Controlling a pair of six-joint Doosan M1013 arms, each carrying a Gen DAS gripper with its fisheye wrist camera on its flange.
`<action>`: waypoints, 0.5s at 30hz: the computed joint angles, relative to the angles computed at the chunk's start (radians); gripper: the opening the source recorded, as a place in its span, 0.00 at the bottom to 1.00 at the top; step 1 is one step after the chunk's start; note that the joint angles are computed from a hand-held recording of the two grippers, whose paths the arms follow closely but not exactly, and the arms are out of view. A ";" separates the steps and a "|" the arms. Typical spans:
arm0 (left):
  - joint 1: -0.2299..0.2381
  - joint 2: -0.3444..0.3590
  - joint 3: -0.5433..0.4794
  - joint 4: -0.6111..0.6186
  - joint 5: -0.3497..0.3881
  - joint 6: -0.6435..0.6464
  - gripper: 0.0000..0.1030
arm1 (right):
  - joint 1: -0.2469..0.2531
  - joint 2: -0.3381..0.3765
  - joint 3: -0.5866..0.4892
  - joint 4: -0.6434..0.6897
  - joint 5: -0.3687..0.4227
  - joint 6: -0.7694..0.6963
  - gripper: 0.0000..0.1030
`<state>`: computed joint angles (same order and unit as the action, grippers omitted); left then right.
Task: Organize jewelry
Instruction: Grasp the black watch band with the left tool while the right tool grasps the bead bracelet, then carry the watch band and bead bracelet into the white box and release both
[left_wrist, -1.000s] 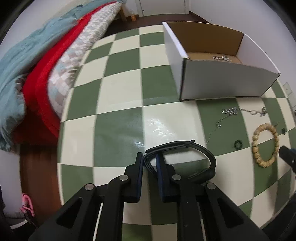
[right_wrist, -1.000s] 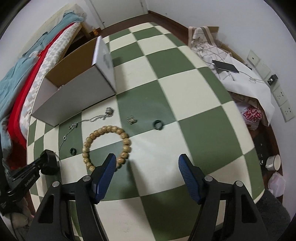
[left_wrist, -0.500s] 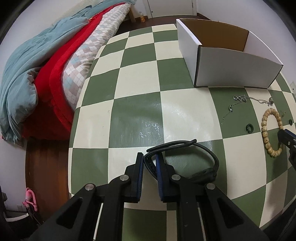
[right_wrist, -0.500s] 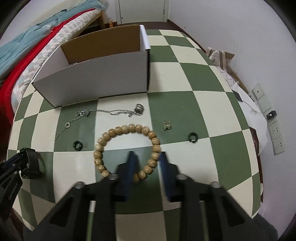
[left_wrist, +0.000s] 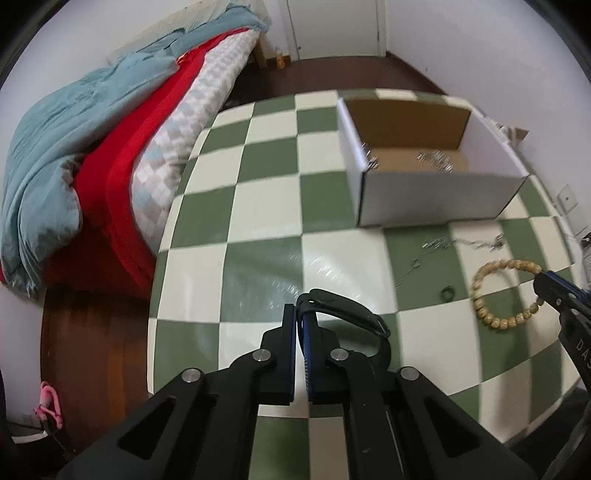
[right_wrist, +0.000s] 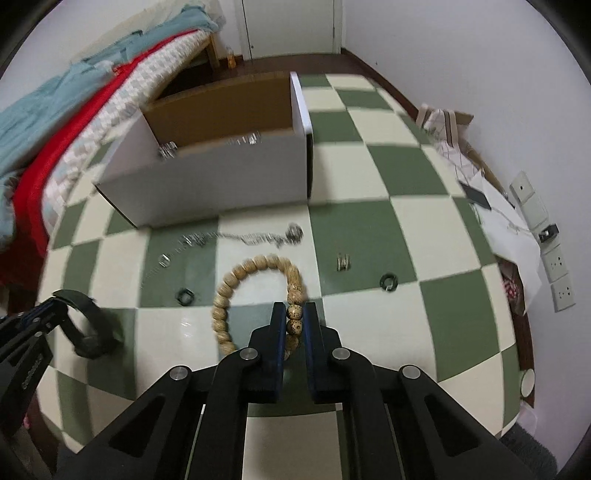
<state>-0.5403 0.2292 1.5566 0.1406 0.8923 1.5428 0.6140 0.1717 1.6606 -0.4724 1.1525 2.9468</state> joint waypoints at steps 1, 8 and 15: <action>0.000 -0.002 -0.004 -0.014 -0.002 0.009 0.01 | 0.004 -0.006 -0.007 -0.013 0.002 -0.001 0.09; -0.005 -0.020 -0.041 -0.094 -0.013 0.066 0.00 | 0.014 -0.031 -0.060 -0.077 0.007 -0.026 0.09; -0.005 0.003 -0.141 -0.183 0.001 0.125 0.00 | 0.009 -0.043 -0.131 -0.122 0.001 -0.076 0.09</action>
